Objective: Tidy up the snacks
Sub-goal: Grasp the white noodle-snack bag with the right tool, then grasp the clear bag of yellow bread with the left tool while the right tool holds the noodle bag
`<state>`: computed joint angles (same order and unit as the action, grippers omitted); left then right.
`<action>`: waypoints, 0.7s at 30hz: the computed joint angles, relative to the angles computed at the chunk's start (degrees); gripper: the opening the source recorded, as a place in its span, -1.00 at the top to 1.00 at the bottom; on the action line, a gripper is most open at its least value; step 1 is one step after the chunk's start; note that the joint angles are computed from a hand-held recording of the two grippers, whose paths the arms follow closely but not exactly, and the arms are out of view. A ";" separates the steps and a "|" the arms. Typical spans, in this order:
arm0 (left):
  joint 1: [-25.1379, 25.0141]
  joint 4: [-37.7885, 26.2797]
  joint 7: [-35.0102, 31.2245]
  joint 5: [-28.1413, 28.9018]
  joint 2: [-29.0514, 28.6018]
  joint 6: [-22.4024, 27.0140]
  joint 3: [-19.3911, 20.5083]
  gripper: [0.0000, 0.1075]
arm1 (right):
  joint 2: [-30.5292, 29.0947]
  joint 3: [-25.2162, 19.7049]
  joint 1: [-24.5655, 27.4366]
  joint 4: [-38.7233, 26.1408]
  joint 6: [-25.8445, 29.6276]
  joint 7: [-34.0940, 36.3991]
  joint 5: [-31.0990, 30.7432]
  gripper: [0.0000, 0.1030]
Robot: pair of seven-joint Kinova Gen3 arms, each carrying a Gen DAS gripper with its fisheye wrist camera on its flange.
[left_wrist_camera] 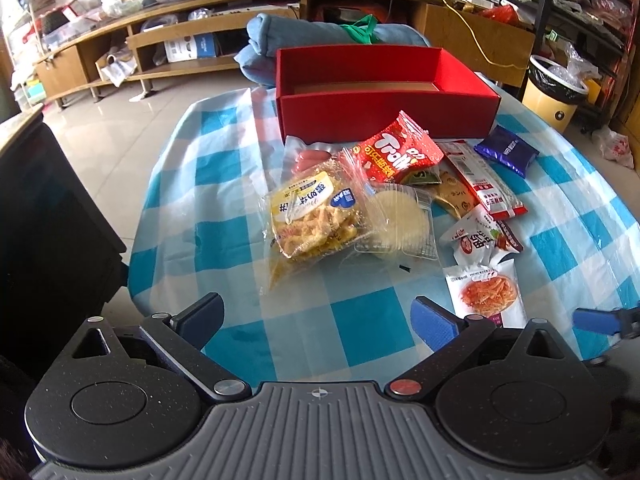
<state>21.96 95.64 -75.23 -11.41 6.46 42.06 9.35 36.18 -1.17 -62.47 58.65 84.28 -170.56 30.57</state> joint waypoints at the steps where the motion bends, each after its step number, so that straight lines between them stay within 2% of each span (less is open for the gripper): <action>1: -1.24 -0.04 -0.19 0.24 -0.01 -0.07 1.05 -0.88 | 0.59 -0.18 0.34 -0.50 0.08 0.72 -0.24 -0.90; 4: -8.80 -0.19 -1.31 0.97 -0.21 -0.46 7.72 -0.88 | 1.83 -0.83 1.77 -1.59 -0.26 3.24 -2.21 -0.86; 6: -14.11 -0.31 -3.07 1.48 -0.22 -0.93 12.61 -0.88 | 1.40 -0.61 2.39 -0.11 -2.11 3.22 -3.64 -0.88; 9: -22.07 -0.56 -10.01 3.68 -0.05 -1.69 19.55 -0.88 | -2.17 -1.37 5.26 5.22 -8.10 2.20 -7.30 -0.96; 11: -26.97 -1.16 -14.67 3.65 1.04 -2.37 24.86 -0.88 | -2.01 -3.15 6.49 5.08 -8.05 5.96 -7.12 -0.95; 13: -31.21 -2.06 -19.33 2.80 2.76 -2.94 30.17 -0.88 | -2.21 -3.10 6.47 5.29 -8.34 9.25 -7.02 -0.92; 15: -34.32 -3.90 -23.99 0.20 5.66 -2.32 35.48 -0.88 | -2.92 -2.99 6.79 5.86 -8.73 10.96 -7.11 -0.72; 16: -35.43 -5.33 -26.32 -1.88 7.74 -1.54 38.13 -0.88 | -3.40 -2.95 6.81 6.41 -9.32 11.93 -6.73 -0.49; 17: -36.73 -6.31 -28.65 -3.76 9.65 -1.05 40.79 -0.88 | -4.19 -3.04 7.12 7.19 -10.20 12.88 -6.60 -0.17; 18: -37.94 -7.52 -30.98 -5.54 11.82 0.03 43.44 -0.88 | -5.11 -3.28 7.81 8.05 -11.17 14.20 -6.75 -0.03; 19: -38.08 -9.27 -33.32 -7.62 14.36 1.61 45.19 -0.88 | -5.77 -3.04 8.49 8.43 -11.78 15.52 -7.79 0.04; 21: -36.26 -12.66 -35.87 -10.47 18.29 4.71 45.51 -0.87 | -7.40 -3.96 10.85 10.82 -14.51 16.54 -9.06 0.09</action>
